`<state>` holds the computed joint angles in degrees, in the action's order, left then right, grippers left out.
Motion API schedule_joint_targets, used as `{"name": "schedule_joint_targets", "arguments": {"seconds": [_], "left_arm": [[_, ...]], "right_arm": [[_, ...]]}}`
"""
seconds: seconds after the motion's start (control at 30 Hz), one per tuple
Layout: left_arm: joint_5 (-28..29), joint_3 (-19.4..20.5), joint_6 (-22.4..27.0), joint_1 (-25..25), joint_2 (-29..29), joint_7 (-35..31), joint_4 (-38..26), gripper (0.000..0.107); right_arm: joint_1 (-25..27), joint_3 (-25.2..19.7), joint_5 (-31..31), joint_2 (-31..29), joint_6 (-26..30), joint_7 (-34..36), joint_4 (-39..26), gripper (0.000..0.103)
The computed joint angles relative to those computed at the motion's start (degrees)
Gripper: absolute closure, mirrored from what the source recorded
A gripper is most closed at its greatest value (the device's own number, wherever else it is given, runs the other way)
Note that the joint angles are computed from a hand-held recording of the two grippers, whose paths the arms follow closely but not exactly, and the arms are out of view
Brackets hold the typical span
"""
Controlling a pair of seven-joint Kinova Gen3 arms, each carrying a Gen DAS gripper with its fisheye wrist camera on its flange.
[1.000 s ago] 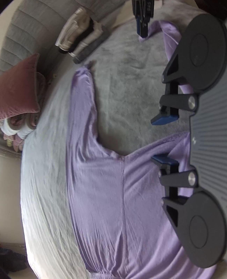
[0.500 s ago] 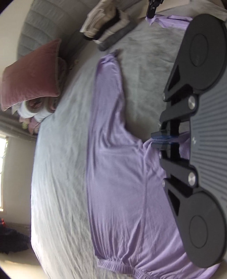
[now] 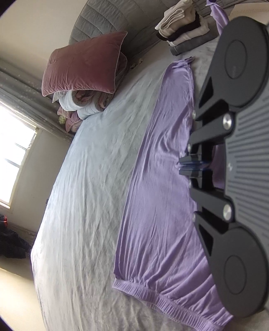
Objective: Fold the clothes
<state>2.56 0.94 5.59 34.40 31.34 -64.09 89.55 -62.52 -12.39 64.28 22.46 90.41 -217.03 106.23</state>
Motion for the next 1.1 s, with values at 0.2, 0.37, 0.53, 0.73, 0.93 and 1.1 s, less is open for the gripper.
{"name": "schedule_joint_targets", "arguments": {"seconds": [0.2, 0.37, 0.53, 0.73, 0.93, 1.1], "left_arm": [[-1.5, -1.2, 5.7, 0.9, 1.5, 0.8, -3.1, 0.104], [-3.8, -2.4, 11.3, 1.9, 2.7, 3.3, -6.3, 0.104], [-6.2, -1.0, 17.6, 1.0, 4.1, 4.5, -9.5, 0.104], [-6.4, 1.6, 13.9, -0.9, 3.3, 4.0, -7.7, 0.087], [-5.8, 5.9, 8.7, -2.8, 3.0, -1.0, -6.5, 0.066], [-5.5, 11.0, 9.4, -3.8, 5.4, -10.3, -9.5, 0.051]], "right_arm": [[2.3, -1.6, -7.2, -1.9, -7.2, 4.5, 1.0, 0.1], [5.0, -2.1, -13.6, -3.8, -15.8, 10.1, 2.9, 0.1], [6.3, -1.3, -19.3, -4.7, -20.1, 15.8, 3.6, 0.1], [3.6, -1.5, -14.5, -8.1, -20.4, 6.4, 7.6, 0.083], [6.6, -2.5, -10.6, -8.6, -24.7, 6.8, 7.5, 0.066], [7.6, -1.6, -9.4, -6.0, -27.8, 12.3, 4.6, 0.066]]}}
